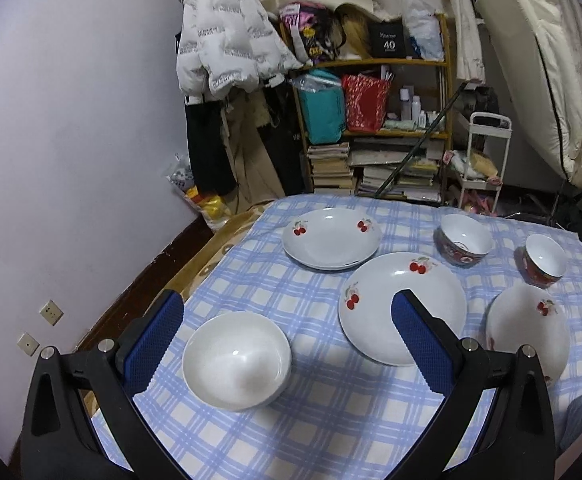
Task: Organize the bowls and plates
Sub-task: 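Move the left tool toward a large cherry plate while the right tool approaches another cherry plate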
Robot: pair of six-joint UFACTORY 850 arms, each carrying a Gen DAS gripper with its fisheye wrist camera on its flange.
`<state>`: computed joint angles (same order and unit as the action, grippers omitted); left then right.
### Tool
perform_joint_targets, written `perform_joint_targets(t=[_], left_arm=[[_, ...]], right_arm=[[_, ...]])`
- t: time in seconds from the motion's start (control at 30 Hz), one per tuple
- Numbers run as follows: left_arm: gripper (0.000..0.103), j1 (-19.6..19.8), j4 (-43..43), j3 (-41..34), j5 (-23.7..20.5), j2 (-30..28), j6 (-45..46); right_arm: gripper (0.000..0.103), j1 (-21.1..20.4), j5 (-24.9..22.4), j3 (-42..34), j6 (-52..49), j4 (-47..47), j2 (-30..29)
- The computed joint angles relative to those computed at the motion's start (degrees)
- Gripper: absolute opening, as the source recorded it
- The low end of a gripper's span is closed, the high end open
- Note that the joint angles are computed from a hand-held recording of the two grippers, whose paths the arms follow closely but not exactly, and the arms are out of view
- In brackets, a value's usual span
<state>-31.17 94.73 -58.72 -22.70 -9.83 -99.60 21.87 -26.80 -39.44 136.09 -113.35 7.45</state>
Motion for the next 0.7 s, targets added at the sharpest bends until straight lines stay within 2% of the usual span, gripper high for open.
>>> perform_joint_targets(t=[0.1,0.37,0.57,0.7], left_arm=[[0.102,1.38,-7.63,-3.38,3.2,-2.33,7.65],[0.102,3.0,-23.99,-12.51,5.32,-9.06,25.91],[0.102,3.21,-24.54,-15.6,5.53,-13.06,26.54],[0.102,3.49,-34.11,-18.37,5.27,-16.27,35.6]], right_arm=[[0.103,-0.68,0.61,-1.94,0.01,-0.66,-1.89],[0.103,-3.6,4.81,-8.34,0.79,-2.33,-7.55],[0.103,-4.97,4.59,-11.45,6.63,-8.87,-11.04],[0.103,-6.23,6.37,-13.65,7.85,-11.72,-13.3]])
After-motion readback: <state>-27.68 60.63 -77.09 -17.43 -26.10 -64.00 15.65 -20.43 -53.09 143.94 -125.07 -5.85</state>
